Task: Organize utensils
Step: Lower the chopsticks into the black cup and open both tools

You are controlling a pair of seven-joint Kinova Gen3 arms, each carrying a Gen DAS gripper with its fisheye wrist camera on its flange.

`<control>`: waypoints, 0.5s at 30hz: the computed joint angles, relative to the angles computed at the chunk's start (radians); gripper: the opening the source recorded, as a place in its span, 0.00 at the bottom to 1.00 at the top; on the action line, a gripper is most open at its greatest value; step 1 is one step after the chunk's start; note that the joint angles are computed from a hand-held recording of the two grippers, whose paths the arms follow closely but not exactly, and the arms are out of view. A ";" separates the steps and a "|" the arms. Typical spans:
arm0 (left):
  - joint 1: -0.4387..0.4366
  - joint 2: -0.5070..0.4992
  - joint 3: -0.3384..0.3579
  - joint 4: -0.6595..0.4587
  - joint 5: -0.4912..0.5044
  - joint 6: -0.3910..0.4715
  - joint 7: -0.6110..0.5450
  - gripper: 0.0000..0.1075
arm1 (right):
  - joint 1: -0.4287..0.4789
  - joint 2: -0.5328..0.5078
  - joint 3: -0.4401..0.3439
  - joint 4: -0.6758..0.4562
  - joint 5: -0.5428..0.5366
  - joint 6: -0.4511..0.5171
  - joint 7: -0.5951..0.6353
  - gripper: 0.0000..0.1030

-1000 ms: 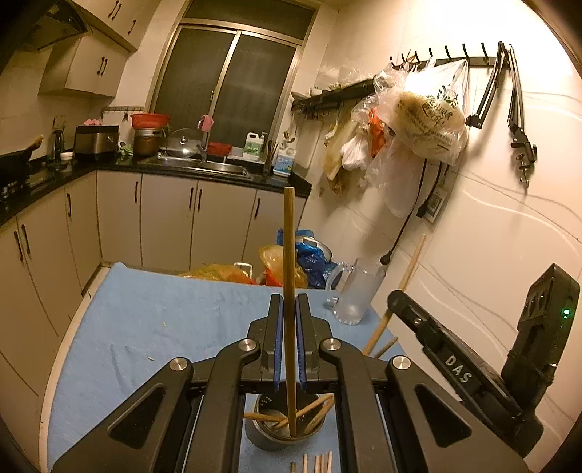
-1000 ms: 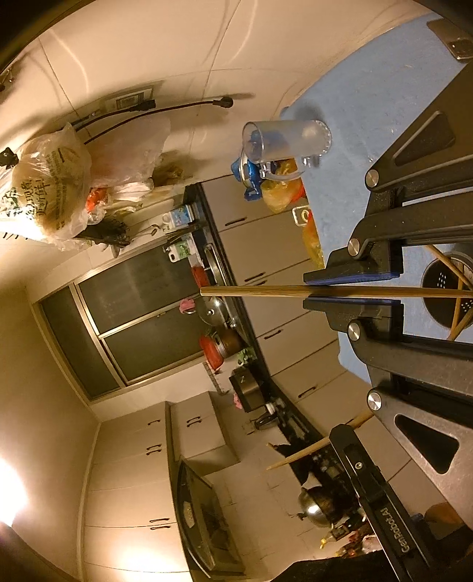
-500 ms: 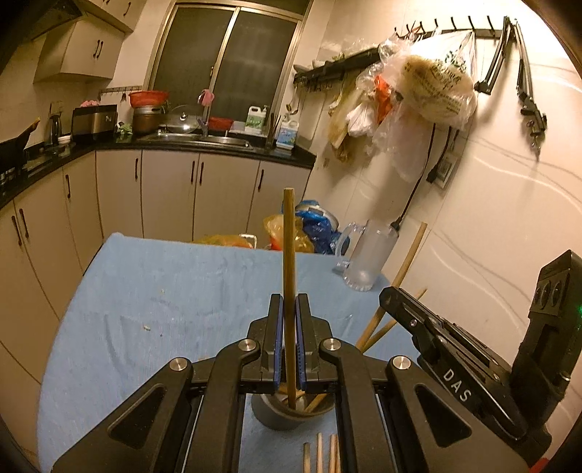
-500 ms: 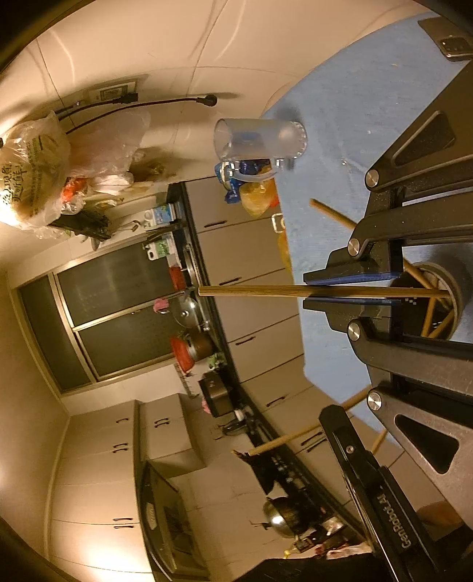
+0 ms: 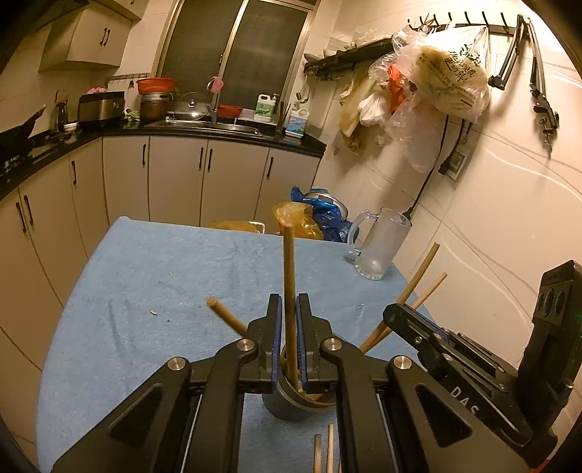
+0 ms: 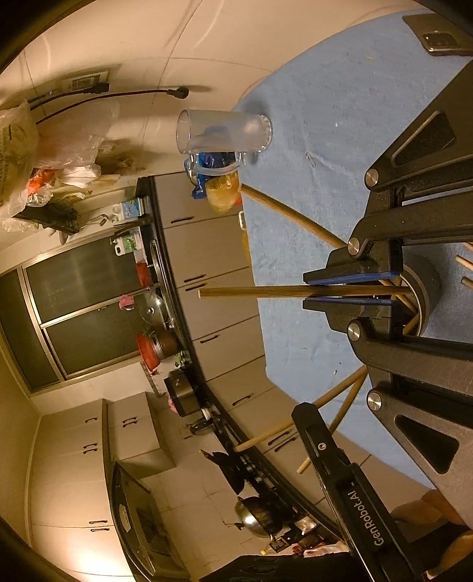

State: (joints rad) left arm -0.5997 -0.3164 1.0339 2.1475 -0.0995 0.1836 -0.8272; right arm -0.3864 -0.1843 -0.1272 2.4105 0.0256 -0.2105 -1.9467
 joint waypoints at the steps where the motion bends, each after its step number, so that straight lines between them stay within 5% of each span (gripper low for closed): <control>1: -0.001 -0.002 0.001 -0.003 0.001 0.004 0.001 0.17 | -0.019 -0.005 0.022 0.001 0.018 0.002 -0.017 0.11; 5: 0.003 -0.032 -0.012 0.005 0.013 -0.003 0.005 0.27 | -0.011 -0.023 0.018 0.007 0.017 -0.002 -0.018 0.32; 15: 0.104 -0.090 -0.134 0.019 0.046 0.017 0.005 0.35 | 0.076 -0.118 -0.066 0.028 -0.070 0.014 0.023 0.39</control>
